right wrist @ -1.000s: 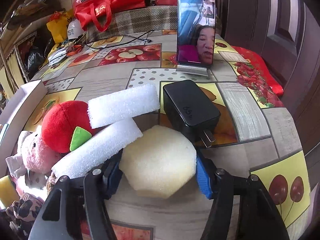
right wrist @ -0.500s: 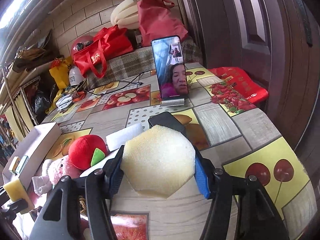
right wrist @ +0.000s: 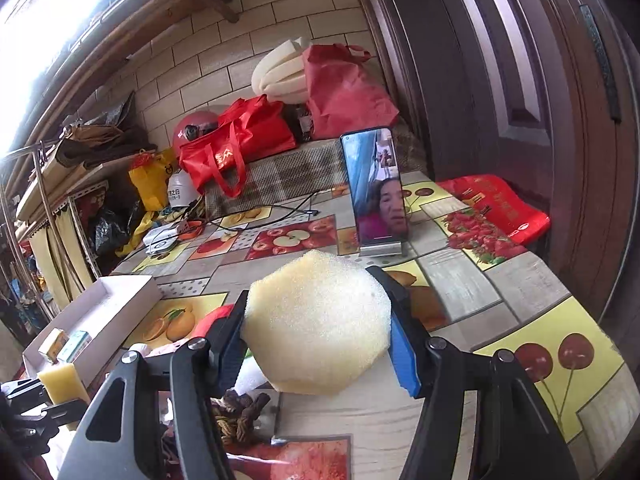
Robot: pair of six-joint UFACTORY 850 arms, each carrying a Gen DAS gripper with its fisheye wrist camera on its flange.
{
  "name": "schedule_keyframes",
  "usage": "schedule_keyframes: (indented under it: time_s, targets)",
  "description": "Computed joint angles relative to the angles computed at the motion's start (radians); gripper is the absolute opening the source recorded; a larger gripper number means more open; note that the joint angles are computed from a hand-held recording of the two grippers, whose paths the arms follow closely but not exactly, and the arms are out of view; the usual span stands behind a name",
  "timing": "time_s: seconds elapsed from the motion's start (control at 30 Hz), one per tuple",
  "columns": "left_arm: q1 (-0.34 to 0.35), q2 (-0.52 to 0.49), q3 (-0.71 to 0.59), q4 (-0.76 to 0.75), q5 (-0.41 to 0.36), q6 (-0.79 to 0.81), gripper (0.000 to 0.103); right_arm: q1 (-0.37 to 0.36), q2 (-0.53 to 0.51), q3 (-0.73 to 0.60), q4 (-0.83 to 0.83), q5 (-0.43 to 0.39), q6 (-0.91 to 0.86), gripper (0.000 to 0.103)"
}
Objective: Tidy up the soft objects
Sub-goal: 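Carry the sponge and foam block into the white box and release both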
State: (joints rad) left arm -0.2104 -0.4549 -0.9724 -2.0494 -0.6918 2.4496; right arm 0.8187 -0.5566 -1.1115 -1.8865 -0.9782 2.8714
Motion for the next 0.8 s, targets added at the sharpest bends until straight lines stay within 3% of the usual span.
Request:
schedule_keyframes:
  time_s: [0.07, 0.2, 0.53, 0.8]
  targets:
    - [0.004, 0.004, 0.007, -0.02, -0.008, 0.012, 0.034, 0.022, -0.004, -0.009, -0.012, -0.033, -0.025, 0.062]
    - [0.018, 0.031, 0.038, -0.069, -0.056, 0.053, 0.034, 0.027, 0.007, 0.004, -0.116, 0.02, 0.105, 0.062]
    - [0.105, 0.089, 0.051, -0.188, -0.084, 0.043, 0.035, 0.073, -0.029, -0.106, -0.148, 0.084, -0.026, 0.062]
    - [0.214, 0.098, 0.018, -0.336, -0.018, 0.045, 0.035, 0.071, -0.05, -0.202, -0.18, 0.17, -0.104, 0.062]
